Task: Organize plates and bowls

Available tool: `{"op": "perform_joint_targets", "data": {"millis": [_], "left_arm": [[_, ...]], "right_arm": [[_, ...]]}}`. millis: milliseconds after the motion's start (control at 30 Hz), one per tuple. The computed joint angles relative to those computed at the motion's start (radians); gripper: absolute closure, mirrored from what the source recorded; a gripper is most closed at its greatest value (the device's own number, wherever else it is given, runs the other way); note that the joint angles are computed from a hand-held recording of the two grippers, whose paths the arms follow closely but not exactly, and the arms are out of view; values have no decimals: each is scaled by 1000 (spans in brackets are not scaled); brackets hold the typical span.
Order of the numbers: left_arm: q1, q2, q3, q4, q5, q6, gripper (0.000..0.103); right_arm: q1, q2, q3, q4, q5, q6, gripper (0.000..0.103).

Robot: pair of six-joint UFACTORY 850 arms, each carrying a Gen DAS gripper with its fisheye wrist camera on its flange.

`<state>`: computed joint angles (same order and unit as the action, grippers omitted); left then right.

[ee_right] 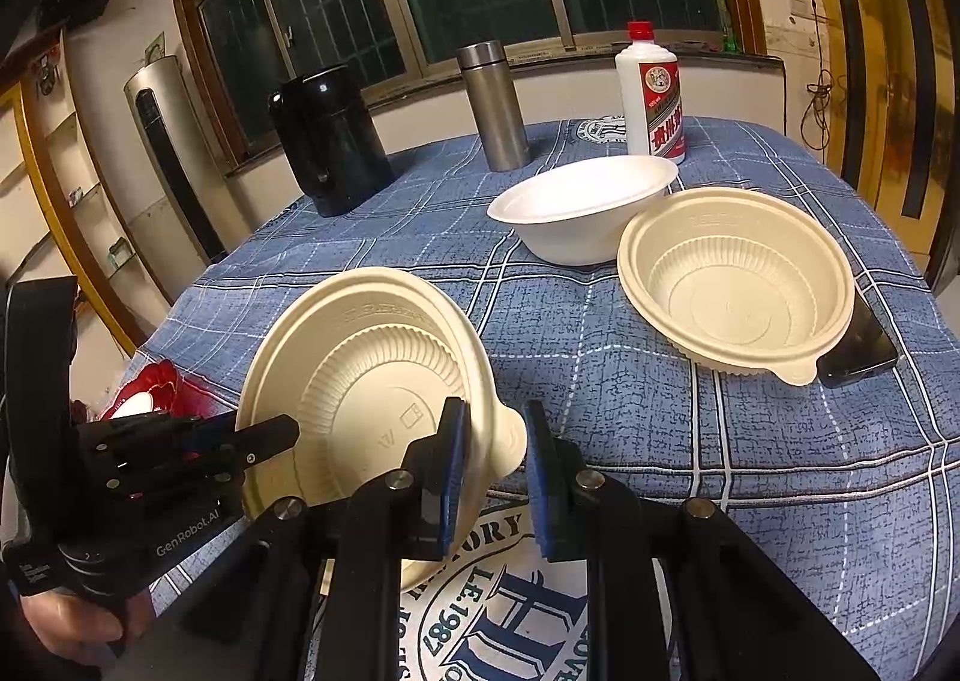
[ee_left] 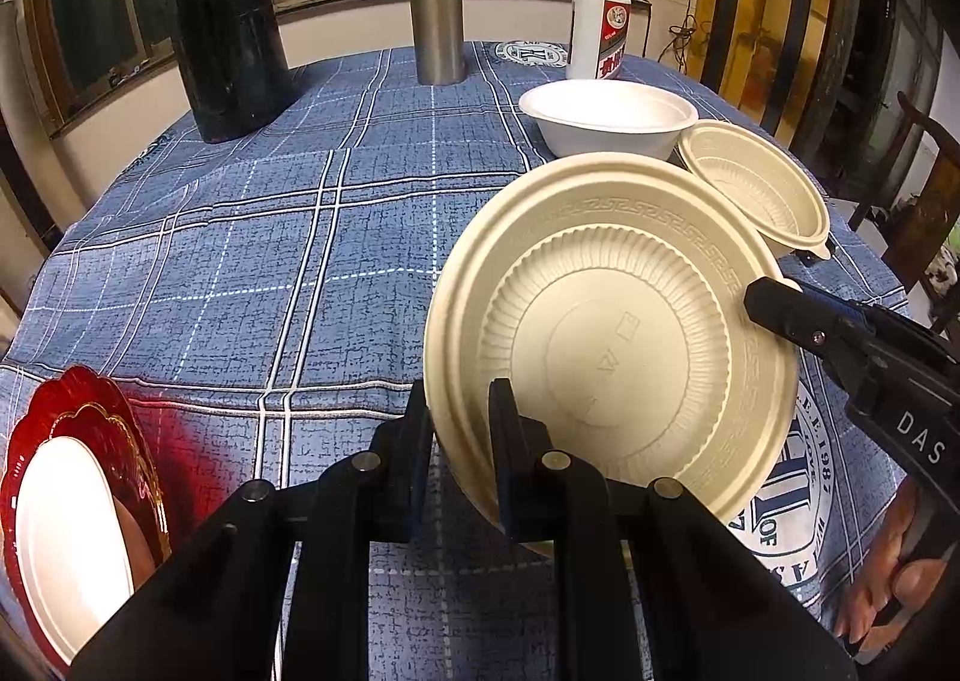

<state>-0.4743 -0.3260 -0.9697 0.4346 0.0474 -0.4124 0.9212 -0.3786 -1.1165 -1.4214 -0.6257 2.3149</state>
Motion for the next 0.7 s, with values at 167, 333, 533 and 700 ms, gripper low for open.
{"op": "perform_joint_targets", "data": {"millis": [167,333,533,700], "left_arm": [[0,19,16,-188,9,184,88],[17,56,44,-34,31,28,88],[56,130,100,94,73,-94,88],[102,208,165,104,124,-100,88]], "right_arm": [[3,5,6,-34,-3,25,84],[12,14,12,-100,-3,72,84],[57,15,-16,-108,-51,85,84],[92,-2,-69,-97,-77,59,84]]}}
